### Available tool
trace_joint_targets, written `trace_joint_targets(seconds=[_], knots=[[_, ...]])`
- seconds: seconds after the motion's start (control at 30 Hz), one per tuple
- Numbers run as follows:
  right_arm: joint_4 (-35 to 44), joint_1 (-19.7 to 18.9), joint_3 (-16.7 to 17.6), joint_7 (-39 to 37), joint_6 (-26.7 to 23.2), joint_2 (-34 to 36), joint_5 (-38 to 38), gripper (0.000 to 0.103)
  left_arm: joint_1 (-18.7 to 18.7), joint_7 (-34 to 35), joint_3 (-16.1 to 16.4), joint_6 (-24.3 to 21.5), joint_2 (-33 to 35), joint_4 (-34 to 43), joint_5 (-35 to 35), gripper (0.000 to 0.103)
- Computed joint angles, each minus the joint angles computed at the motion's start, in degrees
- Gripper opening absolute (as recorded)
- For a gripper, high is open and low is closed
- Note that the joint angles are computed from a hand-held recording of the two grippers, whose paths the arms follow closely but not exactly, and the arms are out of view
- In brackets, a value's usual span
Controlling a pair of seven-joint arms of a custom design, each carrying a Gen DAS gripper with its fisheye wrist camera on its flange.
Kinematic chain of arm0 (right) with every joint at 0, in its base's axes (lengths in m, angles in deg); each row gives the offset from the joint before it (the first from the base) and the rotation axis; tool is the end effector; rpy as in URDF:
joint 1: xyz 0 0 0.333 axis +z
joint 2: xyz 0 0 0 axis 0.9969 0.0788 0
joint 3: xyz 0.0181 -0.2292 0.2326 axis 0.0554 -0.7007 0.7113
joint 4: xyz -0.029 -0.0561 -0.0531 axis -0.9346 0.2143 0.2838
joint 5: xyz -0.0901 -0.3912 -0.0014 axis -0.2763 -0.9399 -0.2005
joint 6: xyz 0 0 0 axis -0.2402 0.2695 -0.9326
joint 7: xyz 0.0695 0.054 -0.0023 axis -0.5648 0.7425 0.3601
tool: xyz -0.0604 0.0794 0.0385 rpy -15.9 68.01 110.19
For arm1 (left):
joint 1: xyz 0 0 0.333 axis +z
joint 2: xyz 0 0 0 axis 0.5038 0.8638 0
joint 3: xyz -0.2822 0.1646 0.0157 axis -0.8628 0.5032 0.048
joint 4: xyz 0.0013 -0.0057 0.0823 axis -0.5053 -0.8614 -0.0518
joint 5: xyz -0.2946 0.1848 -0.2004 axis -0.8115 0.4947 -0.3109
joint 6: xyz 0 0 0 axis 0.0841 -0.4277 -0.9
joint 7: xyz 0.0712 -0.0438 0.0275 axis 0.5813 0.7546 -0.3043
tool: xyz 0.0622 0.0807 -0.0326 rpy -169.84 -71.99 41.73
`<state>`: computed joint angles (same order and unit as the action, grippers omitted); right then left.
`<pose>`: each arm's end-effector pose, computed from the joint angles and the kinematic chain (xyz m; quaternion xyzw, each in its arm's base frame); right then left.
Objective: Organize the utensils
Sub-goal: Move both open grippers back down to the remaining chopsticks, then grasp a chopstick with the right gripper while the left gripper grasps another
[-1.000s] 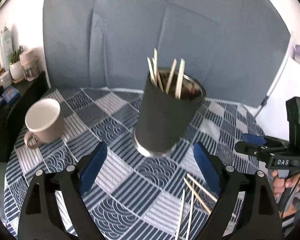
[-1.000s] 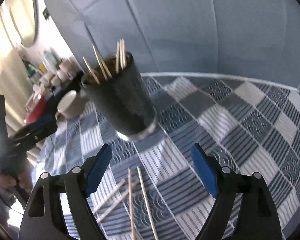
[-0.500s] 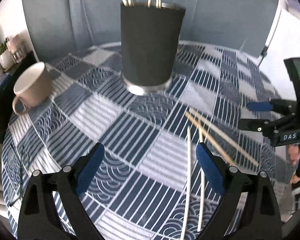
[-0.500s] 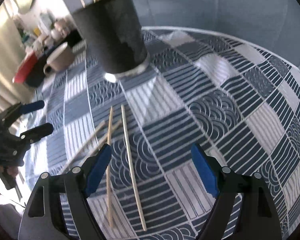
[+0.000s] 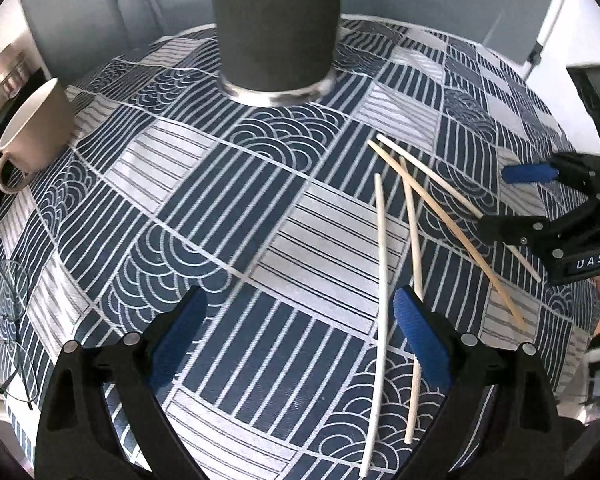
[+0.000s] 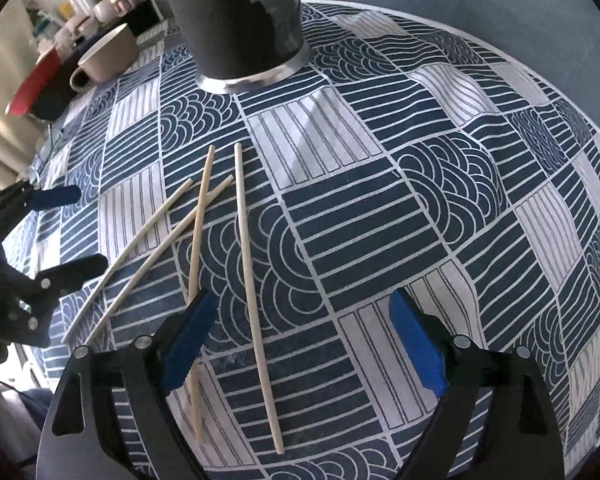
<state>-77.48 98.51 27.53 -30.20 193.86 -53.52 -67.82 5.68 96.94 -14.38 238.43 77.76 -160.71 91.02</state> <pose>0.4788 0.1433 0.4040 -0.8923 0.4190 -0.0232 0.1668 0.3638 -0.3387 0.3987 -0.6951 0.6867 -0.1642 0.1353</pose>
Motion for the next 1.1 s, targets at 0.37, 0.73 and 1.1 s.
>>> trace_joint_targets(seconds=[0.37, 0.73, 1.1], knots=[[-0.5, 0.2, 1.4, 4.1, 0.2, 0.3, -7.9, 0.096, -0.3, 3.8, -0.1, -2.9, 1.7, 1.4, -1.1, 0.099], [2.6, 0.8, 0.8, 4.5, -3.2, 2.5, -10.7, 0.09, -0.5, 8.6, 0.4, -5.2, 2.5, 3.0, -5.2, 0.098], [3.1, -1.7, -1.1, 4.2, -4.5, 1.6, -6.3, 0.004, 0.5, 12.8, 1.9, -4.6, -2.8, -1.3, -8.8, 0.043]])
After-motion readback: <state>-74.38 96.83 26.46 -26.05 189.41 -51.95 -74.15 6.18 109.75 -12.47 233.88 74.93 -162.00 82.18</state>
